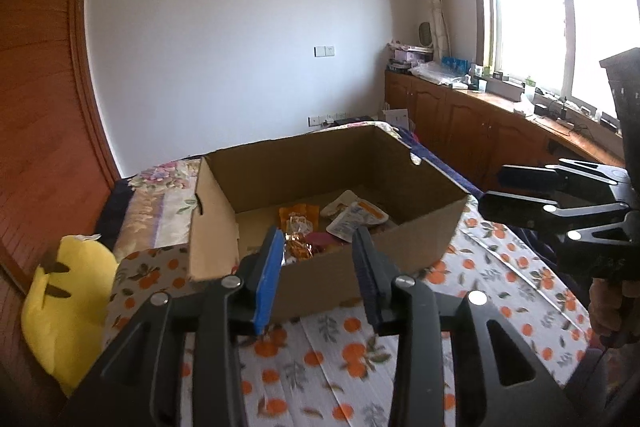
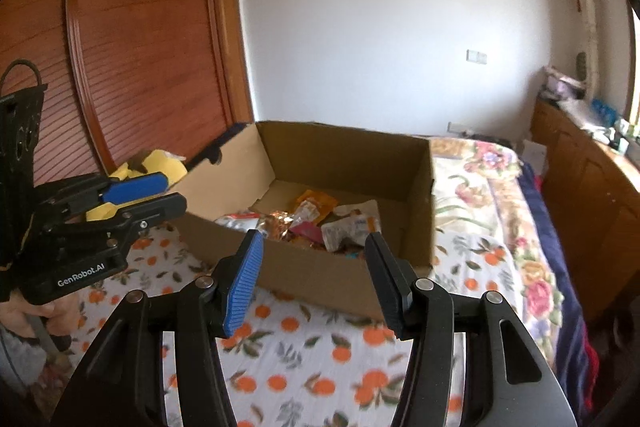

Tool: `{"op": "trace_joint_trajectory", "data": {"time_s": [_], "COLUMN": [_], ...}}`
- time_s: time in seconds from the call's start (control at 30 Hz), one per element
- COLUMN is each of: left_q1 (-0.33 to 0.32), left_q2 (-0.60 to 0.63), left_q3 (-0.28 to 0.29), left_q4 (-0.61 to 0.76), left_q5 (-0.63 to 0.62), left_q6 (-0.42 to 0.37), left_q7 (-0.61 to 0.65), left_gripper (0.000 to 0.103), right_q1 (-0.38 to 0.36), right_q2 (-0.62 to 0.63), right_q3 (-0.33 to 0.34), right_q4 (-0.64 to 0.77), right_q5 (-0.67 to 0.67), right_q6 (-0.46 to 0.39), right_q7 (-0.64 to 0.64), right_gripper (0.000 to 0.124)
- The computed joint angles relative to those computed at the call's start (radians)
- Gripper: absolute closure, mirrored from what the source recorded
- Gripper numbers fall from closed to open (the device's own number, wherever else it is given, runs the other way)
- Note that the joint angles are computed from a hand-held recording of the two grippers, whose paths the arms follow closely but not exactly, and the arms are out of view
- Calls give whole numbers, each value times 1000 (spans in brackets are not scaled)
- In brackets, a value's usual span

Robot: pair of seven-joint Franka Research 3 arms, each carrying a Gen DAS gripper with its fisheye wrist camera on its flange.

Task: Organize snacks

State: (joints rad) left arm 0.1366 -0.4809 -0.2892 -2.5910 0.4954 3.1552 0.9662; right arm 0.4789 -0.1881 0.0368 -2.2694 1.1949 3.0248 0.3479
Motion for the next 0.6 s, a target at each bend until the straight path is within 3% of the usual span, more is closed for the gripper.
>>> {"op": "trace_joint_trajectory", "data": {"time_s": [0.3,0.6], "left_q1": [-60,-128], "left_q2": [-224,-392], "left_q3": [-14,-20], "left_q4": [-118,-189], "left_q5": [-18,-30], "left_q6": [-100,-212], "left_q7": [-55,-118], "left_gripper": [65,58], "right_q1": [61,-10], "right_q2": [-211,-369], "right_q3": [-3,94], "right_q4": [-203,-362], "right_q5": [-76,-234], "right_q6": [102,151], "right_q7": [122,352], "right_gripper": [69,62]}}
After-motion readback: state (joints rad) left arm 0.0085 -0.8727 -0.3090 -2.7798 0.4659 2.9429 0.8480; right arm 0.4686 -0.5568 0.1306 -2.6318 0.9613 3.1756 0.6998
